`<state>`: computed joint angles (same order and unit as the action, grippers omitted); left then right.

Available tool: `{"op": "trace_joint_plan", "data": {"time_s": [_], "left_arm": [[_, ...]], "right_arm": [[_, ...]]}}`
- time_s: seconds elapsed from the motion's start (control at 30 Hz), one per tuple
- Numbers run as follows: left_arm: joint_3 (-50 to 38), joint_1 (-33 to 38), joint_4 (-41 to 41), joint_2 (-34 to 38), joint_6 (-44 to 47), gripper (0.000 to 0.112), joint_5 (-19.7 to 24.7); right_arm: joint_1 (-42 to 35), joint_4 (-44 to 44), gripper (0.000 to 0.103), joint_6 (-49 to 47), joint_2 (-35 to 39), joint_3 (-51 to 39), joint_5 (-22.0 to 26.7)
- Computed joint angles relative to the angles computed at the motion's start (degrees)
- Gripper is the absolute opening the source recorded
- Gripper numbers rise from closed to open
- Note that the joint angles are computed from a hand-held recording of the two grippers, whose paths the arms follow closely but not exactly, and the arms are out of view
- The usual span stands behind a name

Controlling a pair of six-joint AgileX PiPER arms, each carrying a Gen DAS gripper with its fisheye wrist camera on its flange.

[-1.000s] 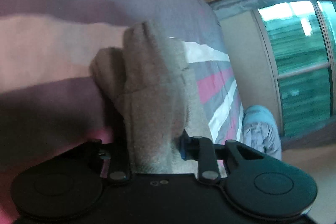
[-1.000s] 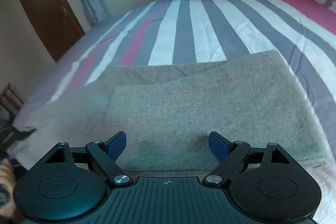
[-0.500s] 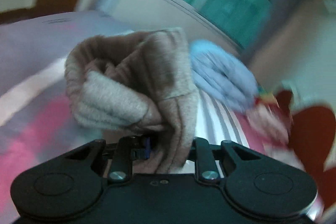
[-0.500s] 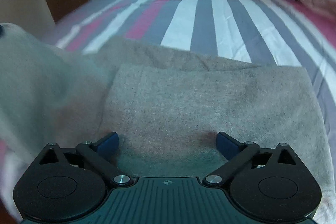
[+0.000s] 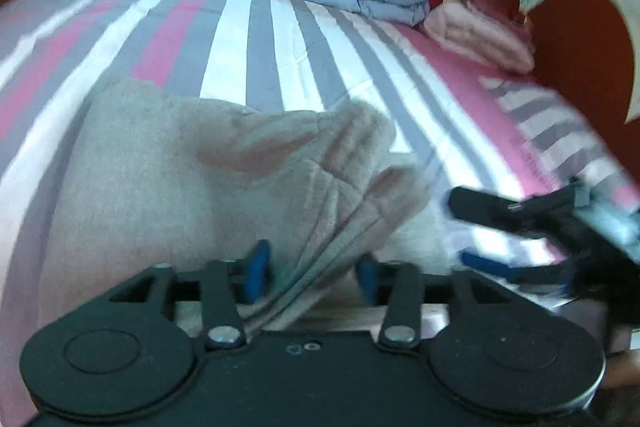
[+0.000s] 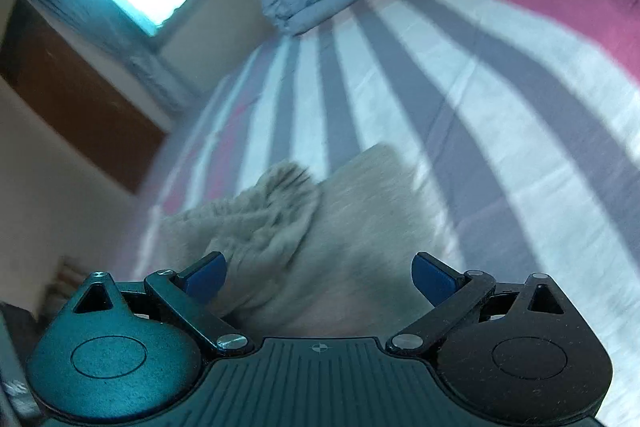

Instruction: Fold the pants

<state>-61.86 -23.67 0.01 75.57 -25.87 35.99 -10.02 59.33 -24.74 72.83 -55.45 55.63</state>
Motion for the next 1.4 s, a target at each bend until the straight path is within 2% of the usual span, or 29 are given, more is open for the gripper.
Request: {"op": "trace_joint_plan", "data": {"time_s": [0.03, 0.07, 0.13, 0.2, 0.3, 0.37, 0.47, 0.5, 0.53, 0.57, 0.67, 0.77, 0.83, 0.9, 0.97, 1.03, 1.13, 1.23, 1.3, 1.4], "left_arm": [[0.4, 0.8, -0.9, -1.6, 0.9, 0.069, 0.8], [2.2, 0.2, 0.5, -3.8, -0.1, 0.077, 0.5], [4.1, -1.4, 7.1, -7.7, -5.2, 0.077, 1.7], [6.3, -1.4, 9.6, -9.9, -8.1, 0.077, 2.5], [8.0, 5.7, 5.3, -10.8, -6.8, 0.077, 3.2], [8.9, 10.7, 0.8, -10.6, -3.9, 0.077, 2.8], [11.0, 14.7, -1.5, -10.6, -1.5, 0.077, 1.9], [11.8, 16.1, -3.3, -10.6, 0.5, 0.077, 1.6], [12.4, 16.9, -4.7, -10.2, 1.8, 0.077, 1.2], [13.1, 17.1, -4.7, -9.9, 1.7, 0.077, 0.6], [14.0, 17.6, -4.5, -9.7, 1.9, 0.077, -0.6], [14.6, 19.3, -9.1, -11.6, 5.4, 0.077, -0.8], [13.9, 18.6, -8.9, -11.7, 5.1, 0.077, -1.3], [13.6, 17.8, -9.1, -11.4, 5.1, 0.078, -1.8], [13.1, 16.2, -7.6, -9.8, 3.5, 0.078, -1.8], [12.6, 13.7, -4.5, -7.0, 0.5, 0.079, -1.7], [12.5, 12.0, -2.2, -4.1, -2.2, 0.081, -0.9], [13.1, 12.9, -3.8, -5.3, -0.7, 0.080, -0.7], [12.9, 13.7, -4.5, -6.6, -0.4, 0.079, 0.0], [13.4, 12.6, -3.0, -8.4, -2.7, 0.079, -1.0]], "right_arm": [[-0.9, 2.6, 0.099, -0.2, 1.2, 0.2, 2.0], [-1.7, 4.1, 0.099, 1.0, 2.0, 0.2, 3.7], [-2.8, 9.1, 0.099, 3.3, 4.3, 1.2, 5.8], [-2.7, 10.1, 0.099, 5.4, 5.5, 1.1, 6.4], [0.4, 6.6, 0.099, 7.9, 6.9, -1.1, 5.1], [4.2, 2.6, 0.099, 10.4, 5.9, -1.6, 1.1], [10.1, -5.2, 0.098, 15.3, 5.1, -2.8, -4.9], [11.9, -5.8, 0.081, 16.0, 5.1, -2.8, -6.5], [13.7, -7.1, 0.068, 17.8, 5.3, -3.2, -7.6], [15.3, -8.4, 0.059, 19.6, 5.5, -3.5, -8.5], [19.6, -12.4, 0.048, 22.4, 6.0, -3.7, -13.0], [25.1, -20.2, 0.042, 25.2, 1.0, -2.9, -19.5], [29.2, -28.4, 0.042, 28.0, -3.9, -3.1, -23.3], [28.5, -28.2, 0.042, 25.8, -7.1, -3.1, -24.6], [24.4, -24.5, 0.042, 20.8, -8.9, -2.8, -22.5], [18.4, -19.3, 0.042, 15.8, -7.9, -1.8, -17.7], [14.4, -23.5, 0.043, 21.3, -5.1, 2.1, -14.2], [10.4, -20.4, 0.052, 18.7, -4.7, 5.9, -12.7], [10.9, -24.4, 0.069, 21.0, -5.7, 3.7, -12.4], [12.9, -31.1, 0.069, 25.3, -9.9, 0.5, -14.9]]}}
